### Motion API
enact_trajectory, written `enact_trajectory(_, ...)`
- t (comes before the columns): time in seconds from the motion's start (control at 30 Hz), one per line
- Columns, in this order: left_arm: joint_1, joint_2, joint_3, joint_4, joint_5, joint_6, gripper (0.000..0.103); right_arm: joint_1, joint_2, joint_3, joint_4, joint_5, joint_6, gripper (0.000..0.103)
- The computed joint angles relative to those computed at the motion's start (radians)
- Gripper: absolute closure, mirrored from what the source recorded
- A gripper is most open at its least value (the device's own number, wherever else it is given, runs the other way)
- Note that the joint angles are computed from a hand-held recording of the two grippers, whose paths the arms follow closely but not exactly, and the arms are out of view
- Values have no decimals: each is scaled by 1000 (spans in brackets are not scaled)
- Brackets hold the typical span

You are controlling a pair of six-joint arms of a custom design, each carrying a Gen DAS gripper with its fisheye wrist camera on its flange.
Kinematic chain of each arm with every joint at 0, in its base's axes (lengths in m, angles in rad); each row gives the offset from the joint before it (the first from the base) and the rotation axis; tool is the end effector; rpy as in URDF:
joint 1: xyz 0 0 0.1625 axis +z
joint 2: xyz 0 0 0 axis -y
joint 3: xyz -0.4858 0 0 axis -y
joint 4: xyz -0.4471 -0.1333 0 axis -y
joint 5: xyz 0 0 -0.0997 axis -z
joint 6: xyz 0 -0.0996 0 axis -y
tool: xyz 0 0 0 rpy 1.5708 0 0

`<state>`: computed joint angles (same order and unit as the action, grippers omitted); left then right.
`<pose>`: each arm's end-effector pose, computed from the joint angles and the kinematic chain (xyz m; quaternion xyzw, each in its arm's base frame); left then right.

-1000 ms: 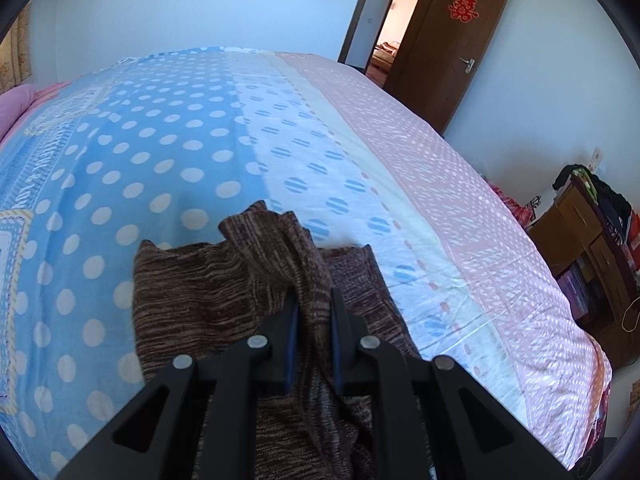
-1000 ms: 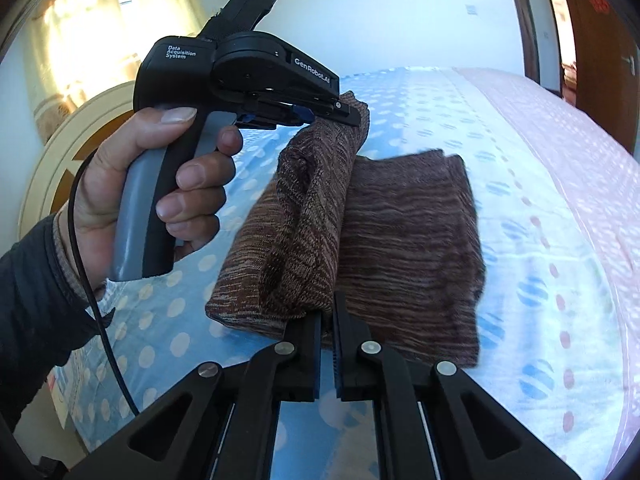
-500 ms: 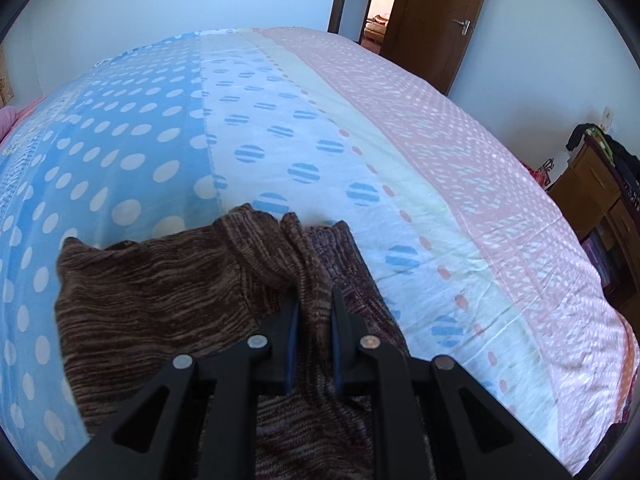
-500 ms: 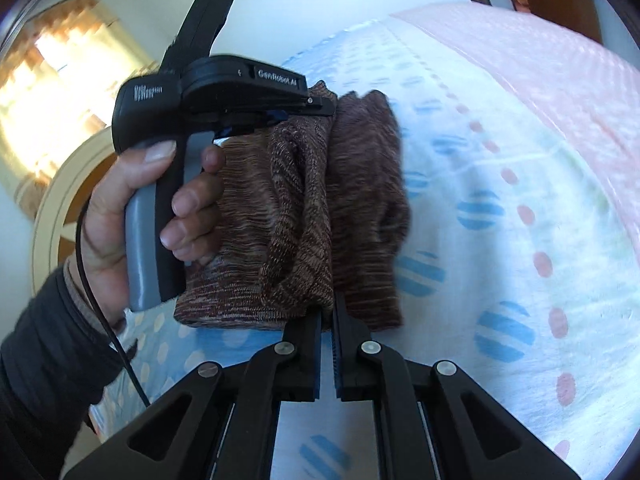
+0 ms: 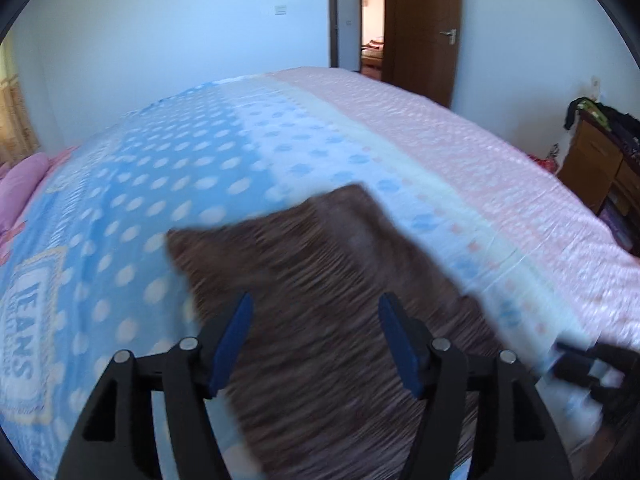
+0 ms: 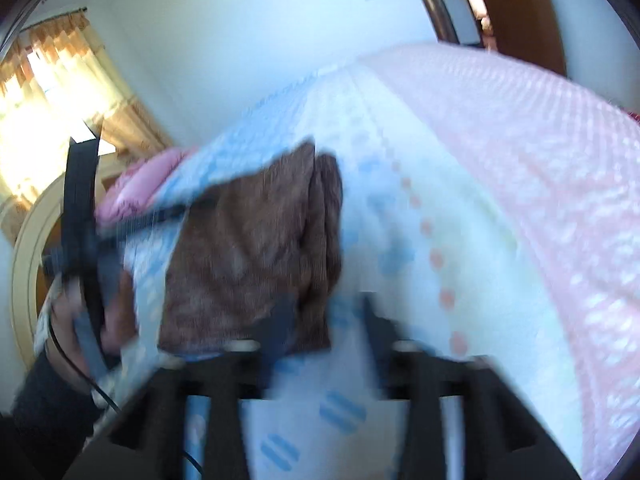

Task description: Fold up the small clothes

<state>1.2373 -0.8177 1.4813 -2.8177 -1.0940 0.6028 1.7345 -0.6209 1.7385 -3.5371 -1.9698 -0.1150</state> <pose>-0.0981 -0.8300 0.2226 0.3594 0.8612 -0.2465 0.2616 0.2116 -0.7005 0.0573 0.0433 -0.8959 0.4078 0.1707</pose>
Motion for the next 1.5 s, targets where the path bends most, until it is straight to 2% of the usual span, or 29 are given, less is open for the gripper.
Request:
enact_trajectory(0.1,34,-11,37,-61,56,21,34,11,36,-112,116,-15,-23,41)
enact_trajectory(0.13,47,-13,38,-46,54,4,34,9,52,-168,194,-6,-14,41)
enact_trajectory(0.2,70,-23,39,-7,10,-55,33,3,81,-249,290,-6,1,48)
enact_trajectory(0.23,78,-27,41,-4,-14,-78,32,3,110,-314,344,-33,-5,56)
enact_trajectory(0.27,82,-29,44,-12,-30,-85,29,2,125,-347,389,-42,5,75)
enact_trajectory(0.3,85,-29,48,-22,-39,-86,27,-7,131,-374,450,-31,32,89)
enact_trajectory(0.33,90,-29,51,-33,-49,-88,25,-11,138,-386,469,-35,50,93)
enact_trajectory(0.47,105,-36,50,-10,-107,-104,21,1,126,-314,363,-117,32,98)
enact_trajectory(0.5,106,-38,58,-21,-112,-97,17,-1,123,-296,337,-129,24,98)
enact_trajectory(0.6,102,-38,78,-48,-99,-67,16,0,121,-288,322,-151,-4,98)
enact_trajectory(0.67,97,-38,82,-57,-81,-62,14,10,126,-319,346,-173,2,98)
enact_trajectory(0.83,113,-41,60,2,-112,-115,10,41,190,-465,354,-230,-114,95)
enact_trajectory(0.9,119,-40,48,29,-128,-137,8,39,219,-550,450,-208,-107,96)
enact_trajectory(0.97,121,-43,49,35,-132,-150,7,21,249,-643,621,-181,-61,95)
enact_trajectory(1.03,124,-46,48,36,-144,-160,7,13,296,-718,697,-261,-59,96)
enact_trajectory(1.13,129,-59,64,-8,-166,-158,7,17,259,-639,601,-265,-64,95)
enact_trajectory(1.2,126,-70,77,-53,-170,-161,7,29,226,-559,524,-270,-106,95)
enact_trajectory(1.3,110,-85,80,-81,-199,-119,7,49,155,-403,414,-211,-157,93)
enact_trajectory(1.37,104,-81,44,-31,-233,-113,2,60,119,-314,337,-157,-188,75)
enact_trajectory(1.43,90,-50,-10,-23,-203,-104,0,69,105,-263,286,-134,-227,71)
enact_trajectory(1.5,66,9,-68,-82,-90,-53,0,71,101,-235,278,-120,-232,71)
